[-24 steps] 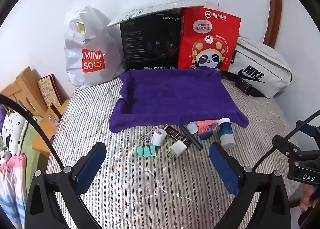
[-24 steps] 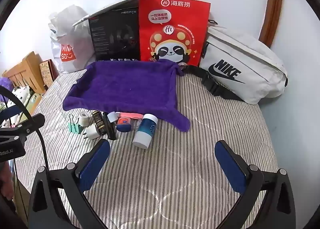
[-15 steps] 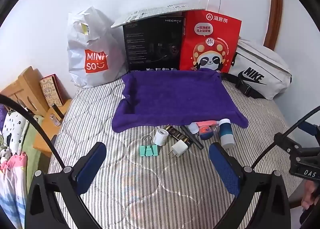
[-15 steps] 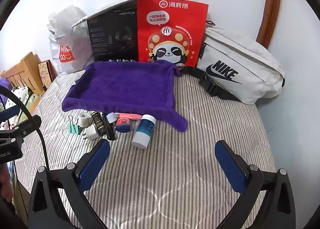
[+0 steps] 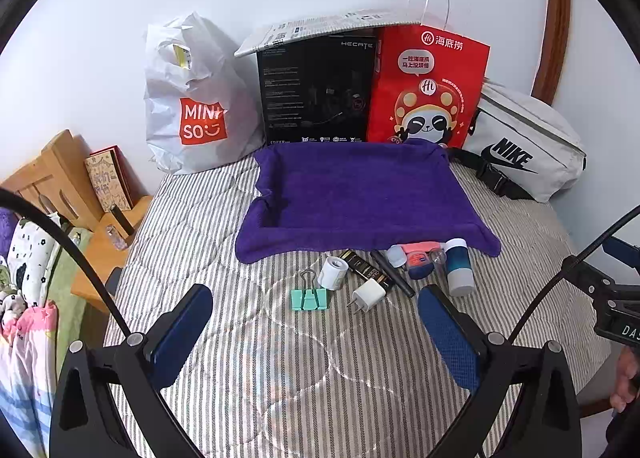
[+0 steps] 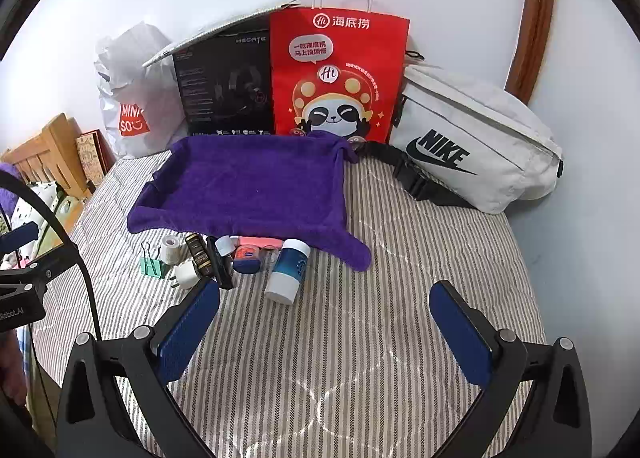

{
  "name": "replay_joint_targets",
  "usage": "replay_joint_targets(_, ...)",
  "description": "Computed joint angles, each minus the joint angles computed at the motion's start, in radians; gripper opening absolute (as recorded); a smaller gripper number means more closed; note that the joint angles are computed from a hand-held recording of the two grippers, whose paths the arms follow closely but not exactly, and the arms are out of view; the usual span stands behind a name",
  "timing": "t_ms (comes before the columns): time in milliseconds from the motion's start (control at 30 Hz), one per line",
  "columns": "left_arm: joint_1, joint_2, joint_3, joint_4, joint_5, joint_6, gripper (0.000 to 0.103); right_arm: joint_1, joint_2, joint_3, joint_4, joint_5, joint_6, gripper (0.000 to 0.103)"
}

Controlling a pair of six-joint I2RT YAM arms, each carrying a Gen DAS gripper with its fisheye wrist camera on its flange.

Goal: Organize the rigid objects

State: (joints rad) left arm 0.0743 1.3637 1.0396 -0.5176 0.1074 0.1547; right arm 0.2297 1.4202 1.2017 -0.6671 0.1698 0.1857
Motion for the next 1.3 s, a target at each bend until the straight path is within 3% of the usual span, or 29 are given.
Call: replay_joint_targets(1300, -0.001, 0.044, 0.056, -0.039, -0.015, 0.018, 0.103, 0.009, -0.010, -0.006, 0.000, -0.005, 0.015, 0.103)
